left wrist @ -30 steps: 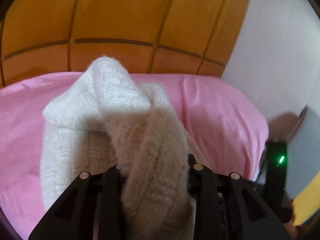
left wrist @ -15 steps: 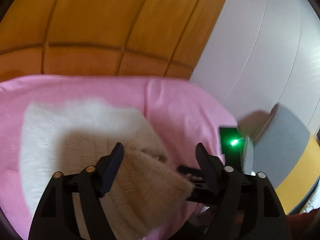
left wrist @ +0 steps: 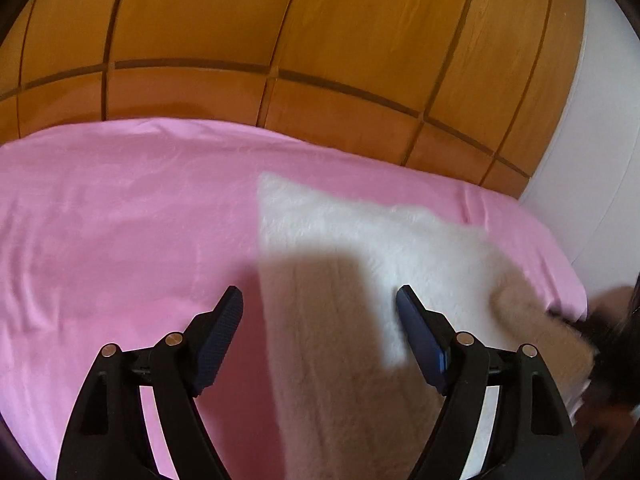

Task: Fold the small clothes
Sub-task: 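Open the left gripper and release the folded side onto the sweater, then grasp the opposite side with the right gripper and fold it over the bundle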

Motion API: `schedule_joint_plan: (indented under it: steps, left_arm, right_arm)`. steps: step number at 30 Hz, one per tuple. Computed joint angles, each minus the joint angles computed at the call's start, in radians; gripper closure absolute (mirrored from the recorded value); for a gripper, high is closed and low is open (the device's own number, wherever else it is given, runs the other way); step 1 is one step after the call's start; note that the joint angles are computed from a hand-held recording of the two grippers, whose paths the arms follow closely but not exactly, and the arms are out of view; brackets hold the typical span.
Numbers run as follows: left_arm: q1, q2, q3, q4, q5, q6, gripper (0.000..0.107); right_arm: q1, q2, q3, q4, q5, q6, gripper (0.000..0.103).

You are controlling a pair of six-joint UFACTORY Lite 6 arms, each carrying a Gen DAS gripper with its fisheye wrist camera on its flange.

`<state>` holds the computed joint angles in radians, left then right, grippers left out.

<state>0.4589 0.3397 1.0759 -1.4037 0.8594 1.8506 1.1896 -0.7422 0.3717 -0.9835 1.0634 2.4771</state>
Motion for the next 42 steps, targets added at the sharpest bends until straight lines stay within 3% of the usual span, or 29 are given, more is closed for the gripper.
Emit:
schedule_joint_plan:
  steps: [3,5,9,13,14,15,16,17,20,24,27,30,34,36,37,38,39,42]
  left_arm:
    - [0.091,-0.012,-0.064,-0.058,0.075,0.102,0.029]
    - [0.155,-0.059,-0.138,-0.178,0.1,0.227,0.029]
    - [0.22,-0.067,-0.162,-0.2,0.137,0.293,0.029]
    - [0.133,-0.048,-0.155,-0.154,0.029,0.283,0.029]
    - [0.122,-0.037,-0.149,-0.12,0.025,0.263,0.029]
    - [0.111,-0.032,-0.142,-0.082,0.022,0.242,0.029]
    - [0.106,-0.043,-0.155,-0.059,0.021,0.239,0.029]
    - [0.098,-0.061,-0.172,-0.047,0.014,0.248,0.029]
    - [0.078,-0.117,-0.232,-0.06,-0.016,0.333,0.029]
    - [0.036,-0.166,-0.286,-0.012,-0.05,0.348,0.029]
    - [0.013,-0.178,-0.314,-0.019,-0.091,0.374,0.029]
    - [0.017,-0.168,-0.311,0.019,-0.09,0.324,0.029]
    - [0.033,-0.131,-0.28,0.049,-0.079,0.274,0.024]
    - [0.045,-0.131,-0.284,0.049,-0.072,0.269,0.023]
    - [0.039,-0.134,-0.285,0.044,-0.074,0.26,0.022]
    - [0.044,-0.136,-0.29,0.04,-0.073,0.262,0.021]
    - [0.052,-0.138,-0.297,0.035,-0.069,0.268,0.021]
    - [0.046,-0.141,-0.304,0.018,-0.072,0.271,0.02]
  right_arm:
    - [0.084,0.006,0.034,-0.076,0.034,0.049,0.013]
    - [0.088,0.035,0.059,-0.111,-0.035,0.036,0.014]
    - [0.02,0.13,0.088,-0.184,-0.309,0.075,0.019]
    - [-0.063,0.197,0.084,-0.213,-0.541,0.121,0.023]
    - [-0.071,0.216,0.081,-0.226,-0.572,0.143,0.031]
    - [-0.08,0.226,0.077,-0.229,-0.591,0.149,0.052]
    - [-0.103,0.232,0.08,-0.225,-0.619,0.133,0.062]
    - [-0.12,0.227,0.074,-0.232,-0.637,0.125,0.079]
    - [-0.085,0.2,0.1,-0.169,-0.515,0.009,0.087]
    - [-0.045,0.215,0.136,-0.106,-0.364,-0.11,0.087]
    - [-0.1,0.25,0.099,-0.024,-0.436,-0.155,0.087]
    - [-0.156,0.196,0.012,-0.061,-0.525,-0.091,0.086]
    - [-0.138,0.243,0.065,-0.029,-0.48,-0.151,0.08]
    - [-0.133,0.257,0.086,-0.022,-0.461,-0.153,0.069]
    - [-0.113,0.261,0.108,-0.001,-0.415,-0.168,0.062]
    - [-0.076,0.26,0.126,0.025,-0.327,-0.196,0.045]
    - [-0.04,0.299,0.182,0.041,-0.222,-0.226,0.038]
    - [0.086,0.373,0.299,-0.006,0.048,-0.285,0.037]
